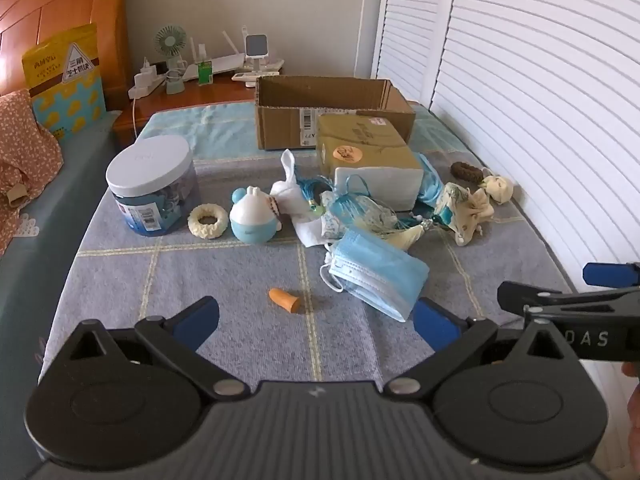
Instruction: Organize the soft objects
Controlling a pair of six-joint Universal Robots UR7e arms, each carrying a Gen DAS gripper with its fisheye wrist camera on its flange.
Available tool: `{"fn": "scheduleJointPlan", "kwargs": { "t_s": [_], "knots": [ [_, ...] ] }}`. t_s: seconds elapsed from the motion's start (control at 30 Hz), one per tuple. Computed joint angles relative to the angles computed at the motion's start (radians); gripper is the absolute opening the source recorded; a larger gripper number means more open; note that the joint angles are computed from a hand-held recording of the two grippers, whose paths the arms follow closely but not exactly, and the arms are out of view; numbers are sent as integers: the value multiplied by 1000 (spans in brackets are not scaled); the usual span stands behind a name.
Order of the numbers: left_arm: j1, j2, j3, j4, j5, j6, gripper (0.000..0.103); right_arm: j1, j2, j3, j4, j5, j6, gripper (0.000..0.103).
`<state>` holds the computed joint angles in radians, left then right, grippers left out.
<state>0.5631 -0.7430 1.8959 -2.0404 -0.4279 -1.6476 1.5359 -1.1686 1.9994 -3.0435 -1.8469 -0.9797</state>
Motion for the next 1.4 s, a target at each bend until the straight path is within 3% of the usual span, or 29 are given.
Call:
{"fn": "scheduleJointPlan", "kwargs": {
  "t_s": [1.4],
  "knots": [
    [-3,1,-10,29,8,-1,102,2,-3,0,-10,10,-1,103]
  ]
}}
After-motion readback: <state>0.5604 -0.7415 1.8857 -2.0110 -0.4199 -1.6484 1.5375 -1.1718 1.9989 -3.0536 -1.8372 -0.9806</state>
